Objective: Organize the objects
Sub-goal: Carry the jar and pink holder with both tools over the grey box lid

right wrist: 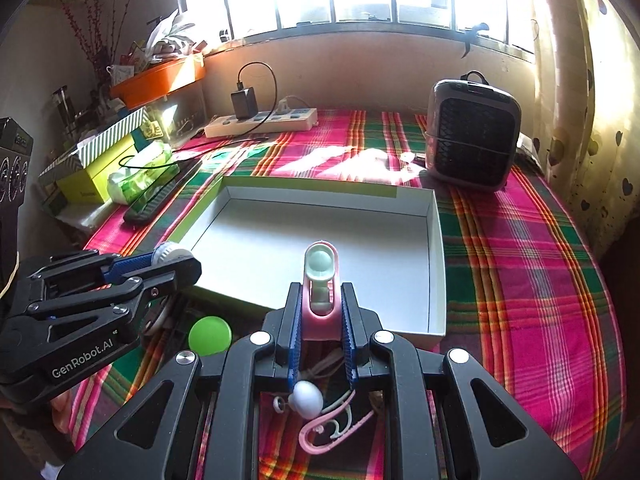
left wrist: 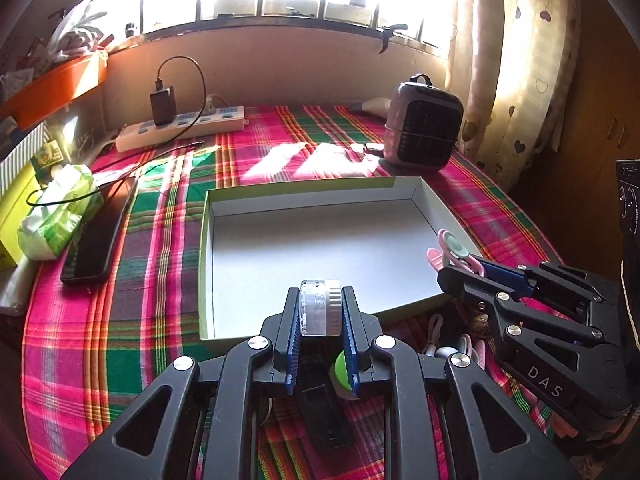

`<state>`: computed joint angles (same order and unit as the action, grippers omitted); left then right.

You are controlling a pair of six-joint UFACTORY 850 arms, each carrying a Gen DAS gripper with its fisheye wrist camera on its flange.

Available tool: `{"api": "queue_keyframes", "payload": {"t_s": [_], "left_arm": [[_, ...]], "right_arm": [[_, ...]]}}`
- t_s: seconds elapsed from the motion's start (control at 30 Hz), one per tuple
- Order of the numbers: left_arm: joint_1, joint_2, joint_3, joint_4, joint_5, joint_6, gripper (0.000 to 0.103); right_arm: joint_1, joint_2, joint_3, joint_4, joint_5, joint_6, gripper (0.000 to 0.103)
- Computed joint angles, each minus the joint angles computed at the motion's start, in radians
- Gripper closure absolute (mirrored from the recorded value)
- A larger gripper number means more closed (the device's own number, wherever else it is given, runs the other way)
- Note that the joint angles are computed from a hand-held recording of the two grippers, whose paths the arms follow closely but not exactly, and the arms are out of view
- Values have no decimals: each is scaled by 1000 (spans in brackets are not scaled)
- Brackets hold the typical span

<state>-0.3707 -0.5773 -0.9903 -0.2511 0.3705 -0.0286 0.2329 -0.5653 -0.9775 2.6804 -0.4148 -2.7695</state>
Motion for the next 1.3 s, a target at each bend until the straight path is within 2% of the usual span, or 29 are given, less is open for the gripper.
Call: {"api": "queue_keyframes", "payload": {"t_s": [0.53, 0.73, 0.9, 1.3], "left_arm": [[52, -95, -157, -4, -76, 61, 86], [66, -150, -236, -52, -134, 120, 86], [77, -189, -289, -69, -175, 140, 86], [86, -238, -348, -167, -214, 242, 86]], "right_arm": [[15, -117, -205, -144, 119, 130, 84], [15, -178, -298, -300, 175, 295, 84], [20, -227, -369, -497, 215, 492, 84], [25, -279, -436, -702, 250, 699, 84]]}}
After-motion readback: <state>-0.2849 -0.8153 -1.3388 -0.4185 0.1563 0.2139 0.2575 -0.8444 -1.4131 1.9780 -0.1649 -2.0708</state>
